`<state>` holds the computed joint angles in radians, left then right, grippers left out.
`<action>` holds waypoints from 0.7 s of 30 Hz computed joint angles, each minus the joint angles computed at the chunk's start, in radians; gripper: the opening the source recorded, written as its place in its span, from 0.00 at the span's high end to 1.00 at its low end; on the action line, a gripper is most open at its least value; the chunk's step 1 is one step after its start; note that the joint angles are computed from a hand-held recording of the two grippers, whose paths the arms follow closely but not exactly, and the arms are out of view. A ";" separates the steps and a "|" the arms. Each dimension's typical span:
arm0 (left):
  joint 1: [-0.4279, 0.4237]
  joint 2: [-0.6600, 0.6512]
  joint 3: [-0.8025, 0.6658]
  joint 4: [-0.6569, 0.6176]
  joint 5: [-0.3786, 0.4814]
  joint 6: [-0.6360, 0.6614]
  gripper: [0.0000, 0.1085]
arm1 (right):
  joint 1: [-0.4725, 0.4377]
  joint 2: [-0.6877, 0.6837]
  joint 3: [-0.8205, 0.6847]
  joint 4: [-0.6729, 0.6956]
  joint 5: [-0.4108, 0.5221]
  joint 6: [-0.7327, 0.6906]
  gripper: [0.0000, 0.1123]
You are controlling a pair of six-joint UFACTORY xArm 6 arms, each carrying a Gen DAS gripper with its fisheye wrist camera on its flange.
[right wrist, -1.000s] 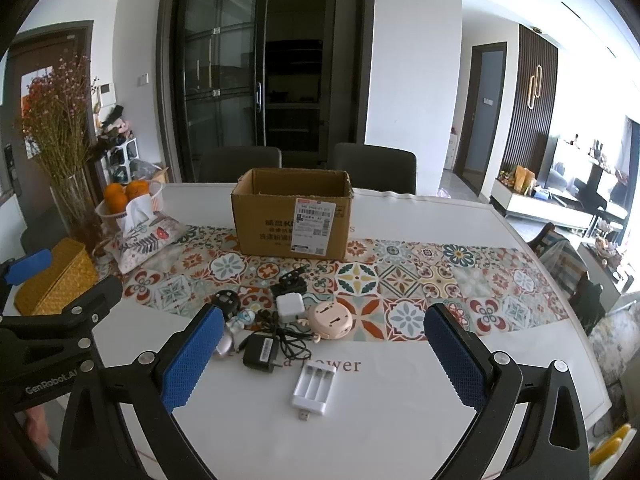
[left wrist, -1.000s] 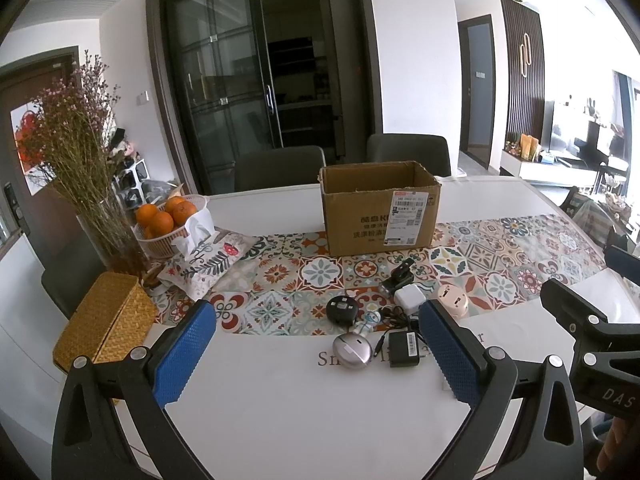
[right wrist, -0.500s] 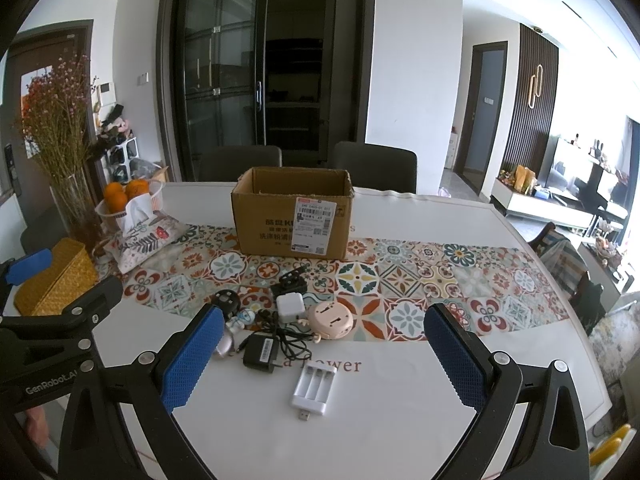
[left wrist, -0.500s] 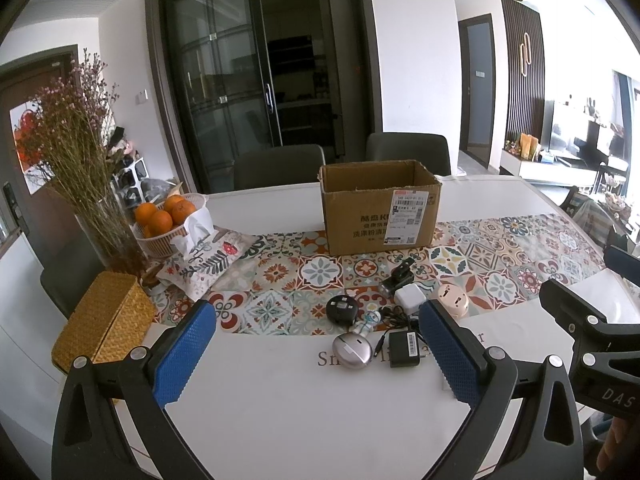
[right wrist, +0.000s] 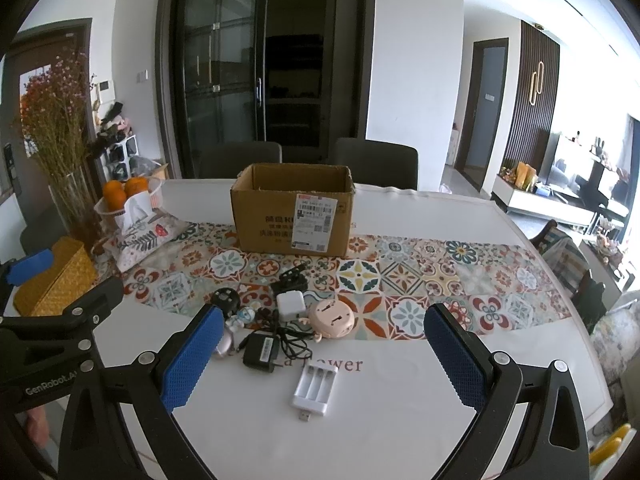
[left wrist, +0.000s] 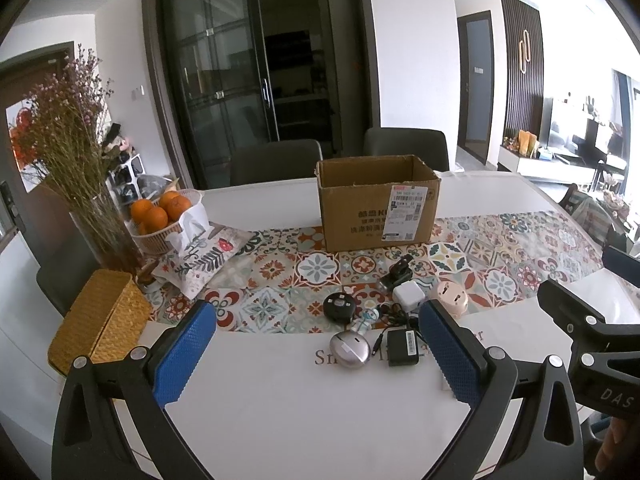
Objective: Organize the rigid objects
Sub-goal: 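Grasp the white battery charger with the right tool while the left tool approaches the black adapter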
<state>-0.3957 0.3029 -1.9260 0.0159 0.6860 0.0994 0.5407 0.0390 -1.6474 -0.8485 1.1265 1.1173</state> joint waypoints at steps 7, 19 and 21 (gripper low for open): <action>-0.007 0.046 -0.037 0.007 0.045 -0.002 0.05 | -0.034 0.014 0.030 0.048 -0.017 -0.014 0.10; -0.012 0.141 -0.091 0.086 0.113 -0.081 0.05 | -0.120 0.071 0.078 0.205 -0.124 -0.074 0.10; -0.012 0.148 -0.085 0.103 0.116 -0.093 0.05 | -0.131 0.085 0.083 0.243 -0.139 -0.091 0.11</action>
<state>-0.4082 0.4507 -2.0106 0.1184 0.8021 0.0061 0.4099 0.1244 -1.5640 -0.6050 0.9875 1.0262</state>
